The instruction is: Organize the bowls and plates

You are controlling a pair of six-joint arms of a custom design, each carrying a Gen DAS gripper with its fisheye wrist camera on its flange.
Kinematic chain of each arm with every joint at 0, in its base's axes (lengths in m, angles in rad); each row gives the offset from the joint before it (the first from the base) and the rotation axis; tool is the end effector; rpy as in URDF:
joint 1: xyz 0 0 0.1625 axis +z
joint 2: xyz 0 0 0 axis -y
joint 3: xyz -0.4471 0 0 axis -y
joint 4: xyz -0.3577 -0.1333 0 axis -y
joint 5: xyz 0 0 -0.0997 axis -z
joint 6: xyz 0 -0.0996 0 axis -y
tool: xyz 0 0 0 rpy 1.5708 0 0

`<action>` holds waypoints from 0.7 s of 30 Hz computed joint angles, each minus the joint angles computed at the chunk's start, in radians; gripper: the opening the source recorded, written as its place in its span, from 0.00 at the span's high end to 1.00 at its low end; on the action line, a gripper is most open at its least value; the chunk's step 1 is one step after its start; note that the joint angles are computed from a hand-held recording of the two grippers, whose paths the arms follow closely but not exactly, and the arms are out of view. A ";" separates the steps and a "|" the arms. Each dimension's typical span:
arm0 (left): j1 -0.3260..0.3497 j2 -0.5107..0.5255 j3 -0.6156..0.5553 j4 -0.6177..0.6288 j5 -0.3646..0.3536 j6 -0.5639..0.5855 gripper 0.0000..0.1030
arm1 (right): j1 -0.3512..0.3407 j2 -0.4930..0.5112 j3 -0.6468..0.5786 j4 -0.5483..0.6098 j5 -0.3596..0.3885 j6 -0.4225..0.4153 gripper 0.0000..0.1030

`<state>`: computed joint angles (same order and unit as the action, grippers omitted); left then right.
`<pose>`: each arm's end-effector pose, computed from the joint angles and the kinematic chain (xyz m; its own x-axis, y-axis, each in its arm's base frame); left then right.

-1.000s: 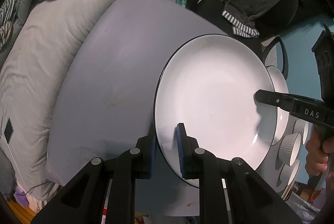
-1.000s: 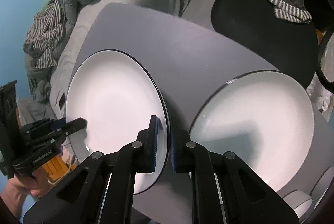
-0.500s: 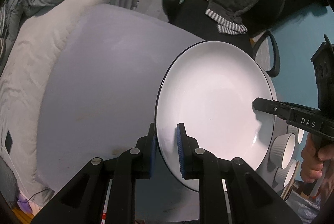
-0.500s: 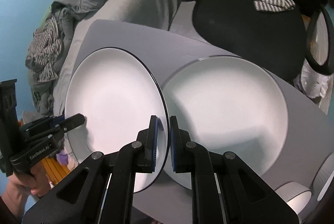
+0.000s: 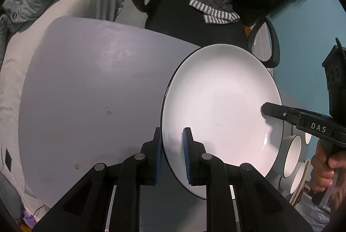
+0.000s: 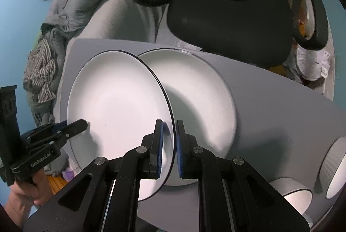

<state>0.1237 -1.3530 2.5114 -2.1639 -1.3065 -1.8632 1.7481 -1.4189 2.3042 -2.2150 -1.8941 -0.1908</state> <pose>-0.2509 -0.1917 0.1367 -0.8081 -0.3809 -0.4493 -0.2226 0.9037 -0.3656 0.1650 -0.3447 0.2120 -0.8708 -0.4188 0.2576 -0.3426 0.8926 0.2929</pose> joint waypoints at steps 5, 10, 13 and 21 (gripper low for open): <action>0.027 0.052 -0.018 -0.043 0.008 0.032 0.83 | -0.031 -0.017 -0.010 0.015 -0.011 -0.016 0.89; 0.061 0.110 -0.037 -0.086 0.003 0.066 0.83 | -0.061 -0.018 -0.022 0.025 -0.024 -0.033 0.89; 0.076 0.135 -0.041 -0.106 -0.006 0.080 0.83 | -0.074 -0.013 -0.029 0.029 -0.030 -0.030 0.89; 0.100 0.166 -0.079 -0.061 -0.002 0.105 0.83 | -0.088 0.006 -0.045 0.043 -0.035 -0.023 0.89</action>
